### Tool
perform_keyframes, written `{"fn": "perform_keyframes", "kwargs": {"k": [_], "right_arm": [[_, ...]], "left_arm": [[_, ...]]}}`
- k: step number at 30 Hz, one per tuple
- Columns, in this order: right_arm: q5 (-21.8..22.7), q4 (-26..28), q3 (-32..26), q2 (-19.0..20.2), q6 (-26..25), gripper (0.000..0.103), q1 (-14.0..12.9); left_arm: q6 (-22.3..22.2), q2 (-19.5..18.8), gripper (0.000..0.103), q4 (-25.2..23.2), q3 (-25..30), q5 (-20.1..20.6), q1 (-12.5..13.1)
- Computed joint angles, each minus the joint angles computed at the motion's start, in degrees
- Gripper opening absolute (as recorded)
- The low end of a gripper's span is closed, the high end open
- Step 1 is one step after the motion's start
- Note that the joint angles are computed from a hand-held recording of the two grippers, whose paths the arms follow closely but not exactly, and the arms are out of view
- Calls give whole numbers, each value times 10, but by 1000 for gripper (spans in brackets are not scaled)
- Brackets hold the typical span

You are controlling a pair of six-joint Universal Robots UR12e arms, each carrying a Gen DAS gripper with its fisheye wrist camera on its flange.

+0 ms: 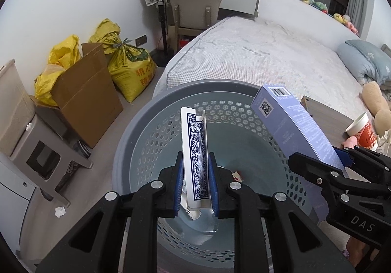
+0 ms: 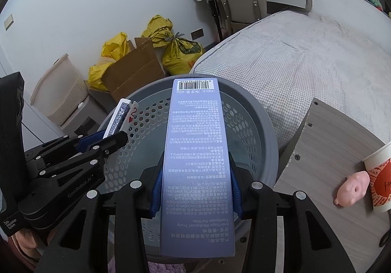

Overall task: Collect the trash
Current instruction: 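Carry the box and card pack over the grey basket and open both tools, then withdraw both tools from the basket back toward the table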

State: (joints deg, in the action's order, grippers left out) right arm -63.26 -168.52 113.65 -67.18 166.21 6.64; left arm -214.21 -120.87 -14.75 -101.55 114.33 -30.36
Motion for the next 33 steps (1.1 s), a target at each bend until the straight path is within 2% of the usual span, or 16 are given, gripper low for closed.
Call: {"fn": "perform_keyframes", "kwargs": {"k": [6, 7, 8, 9, 10, 12, 16, 33], "right_arm": [[-1, -7, -1, 1, 6, 44, -1], [-2, -6, -1, 1, 5, 44, -1], [-2, -8, 0, 1, 5, 49, -1], [0, -12, 2, 0, 6, 58, -2], [2, -18, 4, -1, 8, 61, -3], [2, -29, 7, -2, 11, 62, -3], [0, -34, 9, -5, 13, 63, -4], [-3, -37, 15, -10, 12, 63, -2]], "left_arm": [[-8, 2, 22, -8, 0, 3, 0], [-7, 3, 25, -7, -1, 3, 0], [-6, 3, 29, -7, 0, 4, -1], [-6, 3, 40, -7, 0, 6, -1], [-7, 4, 55, -5, -1, 10, -2], [-8, 4, 66, 4, -3, 22, -5], [-13, 8, 67, 1, -6, 29, -6], [-33, 16, 87, -3, -16, 45, -8]]}}
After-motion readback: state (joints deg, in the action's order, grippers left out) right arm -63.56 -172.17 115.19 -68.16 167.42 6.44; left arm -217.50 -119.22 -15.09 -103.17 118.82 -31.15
